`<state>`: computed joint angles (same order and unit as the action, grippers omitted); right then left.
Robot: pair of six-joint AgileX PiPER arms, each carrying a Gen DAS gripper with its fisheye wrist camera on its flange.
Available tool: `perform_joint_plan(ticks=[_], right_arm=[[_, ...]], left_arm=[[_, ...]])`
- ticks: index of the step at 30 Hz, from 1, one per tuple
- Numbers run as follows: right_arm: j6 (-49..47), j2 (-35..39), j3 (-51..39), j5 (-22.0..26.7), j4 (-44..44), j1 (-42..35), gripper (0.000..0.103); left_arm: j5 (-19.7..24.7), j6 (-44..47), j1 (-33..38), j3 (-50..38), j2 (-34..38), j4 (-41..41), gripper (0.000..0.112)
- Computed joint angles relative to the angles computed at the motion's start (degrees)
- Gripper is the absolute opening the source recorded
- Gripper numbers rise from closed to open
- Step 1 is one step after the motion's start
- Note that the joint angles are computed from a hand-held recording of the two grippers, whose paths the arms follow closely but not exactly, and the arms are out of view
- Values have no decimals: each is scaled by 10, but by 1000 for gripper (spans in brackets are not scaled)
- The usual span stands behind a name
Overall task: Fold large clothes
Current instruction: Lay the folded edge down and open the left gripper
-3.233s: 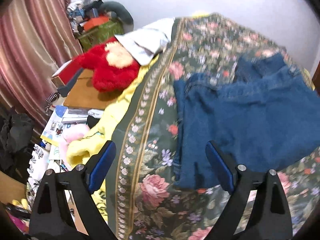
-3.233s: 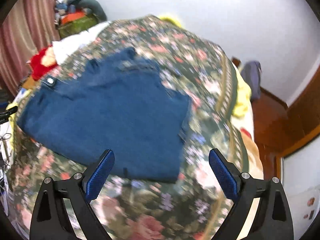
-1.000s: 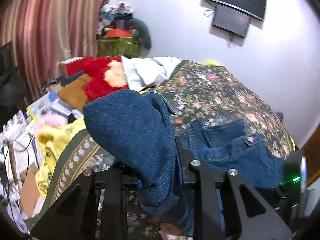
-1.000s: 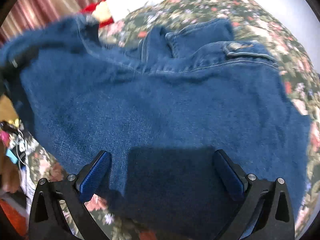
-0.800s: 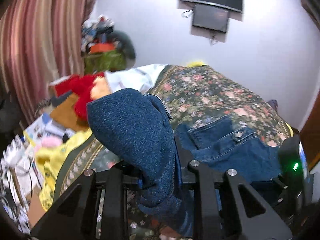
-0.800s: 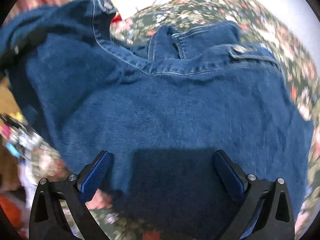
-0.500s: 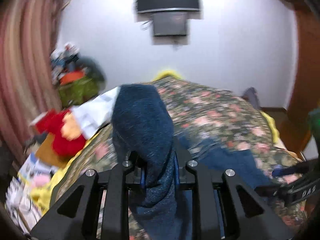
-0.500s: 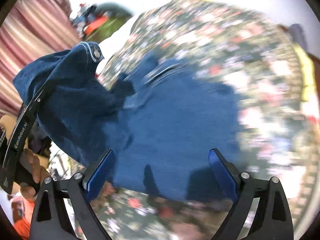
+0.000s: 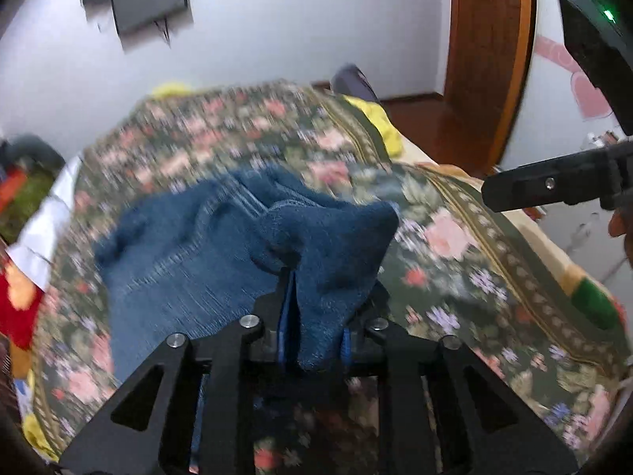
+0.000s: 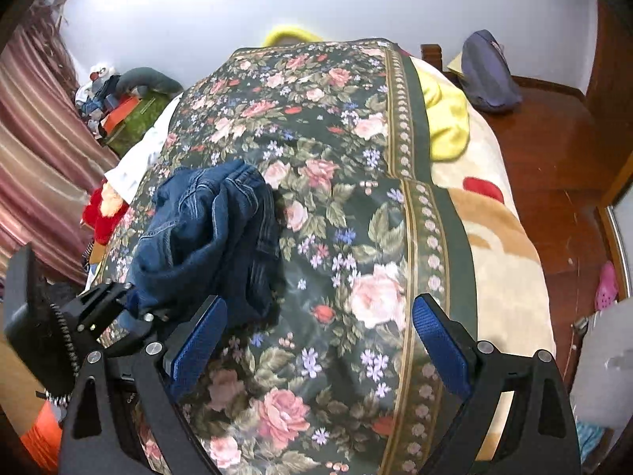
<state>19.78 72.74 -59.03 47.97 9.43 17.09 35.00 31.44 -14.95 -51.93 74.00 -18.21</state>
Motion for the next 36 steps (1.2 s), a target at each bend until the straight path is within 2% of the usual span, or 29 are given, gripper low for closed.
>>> perform_joint_plan(ticks=[1,2,3,4,5,7,10,12,14,19,23,24,26,27,31,36], right_arm=[[4,2,-2,0,-4,8,94],[14,5,-8,1,-15,21,94],[26,4,-9,-1,-26,33,94],[38,8,-19,-2,-41,49,94],[43,11,-26,-1,-46,57,94],[50,18,-46,-5,-50,79,94],[52,39,-80,-13,-46,107,95],[57,62,-106,-19,-51,127,95],[60,94,-135,-20,-55,143,95],[69,184,-188,-18,-68,173,95],[92,235,-185,-7,-96,168,95],[81,241,-174,-11,-94,162,98],[41,241,-140,-29,-70,144,103],[23,237,-127,-38,-53,134,103],[-43,211,-71,-61,44,95,103],[-21,200,-77,-33,22,104,103]], left_arm=[[32,29,17,-12,0,-38,31],[66,55,35,-26,2,-71,43],[120,85,62,-47,3,-109,51],[153,102,82,-56,1,-129,67],[187,111,100,-67,-4,-146,74],[219,115,133,-76,-26,-156,74],[244,101,179,-101,-42,-127,75],[258,125,233,-113,-42,-135,75],[262,153,282,-122,-33,-136,78],[214,167,356,-122,10,-103,80],[197,146,368,-114,73,-61,81],[196,138,363,-114,91,-50,82],[192,153,377,-92,113,-72,98],[179,158,383,-78,112,-80,102],[175,210,407,-52,101,-117,103],[218,238,442,-59,98,-112,103]])
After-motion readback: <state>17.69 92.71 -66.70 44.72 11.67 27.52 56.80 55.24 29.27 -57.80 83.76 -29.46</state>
